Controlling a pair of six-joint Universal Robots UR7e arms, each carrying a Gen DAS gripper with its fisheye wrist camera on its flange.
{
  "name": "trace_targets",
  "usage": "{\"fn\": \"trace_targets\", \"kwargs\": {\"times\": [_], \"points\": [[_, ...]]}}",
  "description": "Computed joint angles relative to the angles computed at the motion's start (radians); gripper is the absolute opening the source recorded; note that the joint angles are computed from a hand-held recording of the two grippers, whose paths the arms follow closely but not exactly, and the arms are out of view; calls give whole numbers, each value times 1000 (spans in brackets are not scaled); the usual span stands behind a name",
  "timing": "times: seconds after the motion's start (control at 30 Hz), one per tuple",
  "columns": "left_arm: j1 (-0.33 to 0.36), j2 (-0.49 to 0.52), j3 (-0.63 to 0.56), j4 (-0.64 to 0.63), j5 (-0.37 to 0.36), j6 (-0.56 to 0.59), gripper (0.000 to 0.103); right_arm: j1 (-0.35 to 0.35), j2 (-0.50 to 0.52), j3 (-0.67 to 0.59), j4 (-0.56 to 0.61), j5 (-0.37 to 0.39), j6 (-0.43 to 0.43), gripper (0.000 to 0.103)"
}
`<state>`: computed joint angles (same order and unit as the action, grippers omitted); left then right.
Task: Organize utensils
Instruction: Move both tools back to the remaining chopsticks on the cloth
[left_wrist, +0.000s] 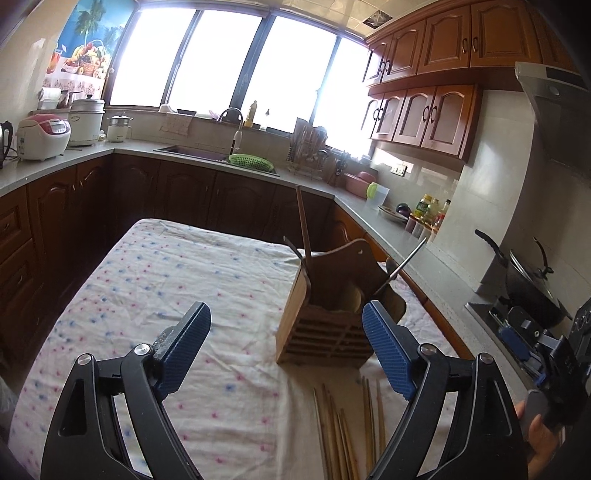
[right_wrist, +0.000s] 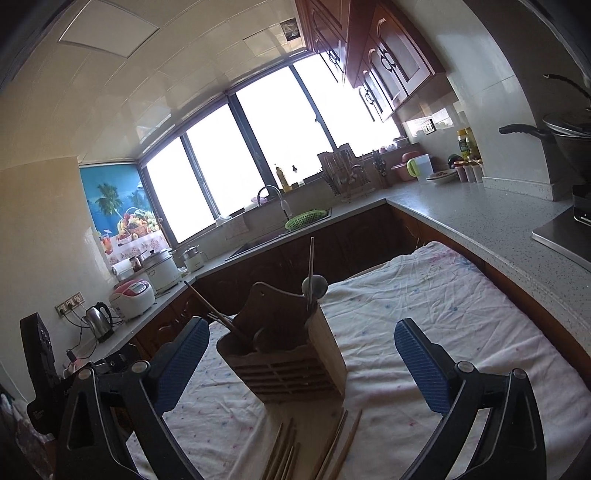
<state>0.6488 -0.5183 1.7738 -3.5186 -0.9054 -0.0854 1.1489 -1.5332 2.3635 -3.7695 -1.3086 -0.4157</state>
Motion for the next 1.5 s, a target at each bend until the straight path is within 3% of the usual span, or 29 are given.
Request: {"fn": "trace_targets", "kwargs": {"times": [0.3,0.6,0.8,1.13,1.2,1.37,1.5], "points": [[-3,-5,101,40,-15,-110,86,-100,-55,112,11,24,-13,101],[4,15,131,114,-24,-168,86,-151,-36,157,8,7,-28,101],[10,27,101,191,-41,-161,86,-158,-37,150,43,-9,-21,101],[9,123,-59,486,-26,-141,85,-150,-34,122,96,-46,-7,101],[9,152,-98,553,-21,-140,79,-148,-33,117,104,-50,-1,101],[0,181,-123,565,45,-138,81,-142,-36,104,122,-62,12,101],[16,143,-81,570,38,-137,81,-137,-37,98,132,-70,16,101]]}}
